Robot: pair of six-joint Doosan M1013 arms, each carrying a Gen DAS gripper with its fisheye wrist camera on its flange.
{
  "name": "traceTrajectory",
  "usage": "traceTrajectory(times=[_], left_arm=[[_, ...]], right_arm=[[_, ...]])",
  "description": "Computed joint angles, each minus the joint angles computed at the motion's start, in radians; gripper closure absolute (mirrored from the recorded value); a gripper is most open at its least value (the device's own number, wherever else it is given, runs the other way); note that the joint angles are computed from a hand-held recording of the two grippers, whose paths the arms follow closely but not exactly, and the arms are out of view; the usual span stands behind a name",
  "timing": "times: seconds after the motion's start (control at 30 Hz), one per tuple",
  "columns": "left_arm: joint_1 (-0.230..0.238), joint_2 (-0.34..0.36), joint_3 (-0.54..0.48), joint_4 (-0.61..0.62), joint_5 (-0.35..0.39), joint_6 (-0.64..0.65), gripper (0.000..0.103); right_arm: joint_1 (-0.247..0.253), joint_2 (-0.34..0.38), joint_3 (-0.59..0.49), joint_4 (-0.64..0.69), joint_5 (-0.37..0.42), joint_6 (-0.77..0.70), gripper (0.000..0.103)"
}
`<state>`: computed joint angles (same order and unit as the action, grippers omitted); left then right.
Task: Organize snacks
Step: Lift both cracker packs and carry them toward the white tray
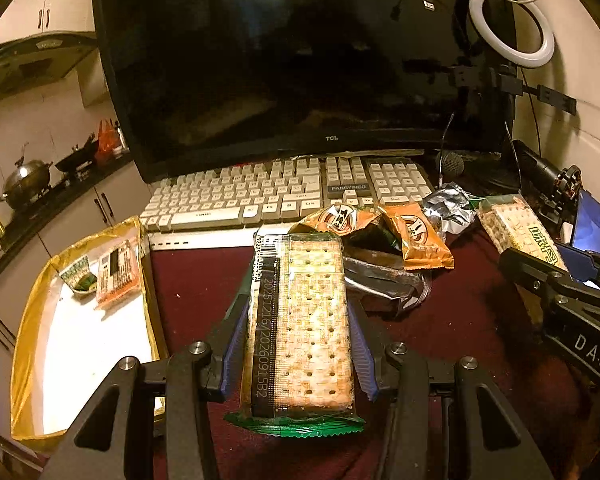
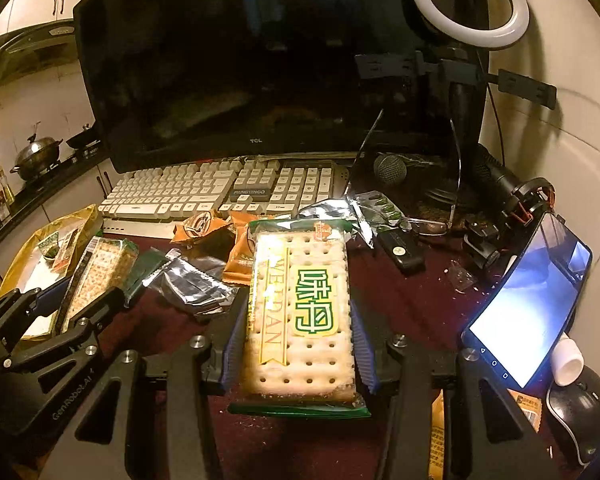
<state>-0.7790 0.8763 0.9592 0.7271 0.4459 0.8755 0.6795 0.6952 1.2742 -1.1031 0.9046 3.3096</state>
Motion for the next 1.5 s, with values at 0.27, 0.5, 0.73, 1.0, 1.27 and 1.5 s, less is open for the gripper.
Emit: traceTrajectory(times=[0.27, 0.5, 0.73, 1.0, 1.27, 1.5], left_arm=[[-0.010, 0.006, -0.012, 0.020, 0.015, 0.016, 0.054], [-0.017, 0.010, -0.018, 0.062, 0.034, -0.004, 0.054], [-0.024, 0.010, -0.016, 0.115, 0.043, -0.041, 0.054], [-0.026, 0.006, -0.010, 0.135, 0.046, -0.062, 0.054], [-0.024, -0.003, 0.003, 0.142, 0.036, -0.077, 0.054], [-0.021, -0.005, 0.005, 0.119, 0.033, -0.064, 0.054]], right_arm=[[-0.004, -0.011, 0.018, -0.013, -0.031, 0.029, 0.057], [-0.005, -0.017, 0.030, -0.026, -0.045, 0.051, 0.057], [-0.003, -0.019, 0.034, -0.036, -0.046, 0.067, 0.057], [-0.002, -0.020, 0.033, -0.031, -0.034, 0.061, 0.057], [0.001, -0.019, 0.027, -0.036, -0.025, 0.055, 0.057], [0.006, -0.012, 0.014, -0.021, -0.023, 0.028, 0.057]])
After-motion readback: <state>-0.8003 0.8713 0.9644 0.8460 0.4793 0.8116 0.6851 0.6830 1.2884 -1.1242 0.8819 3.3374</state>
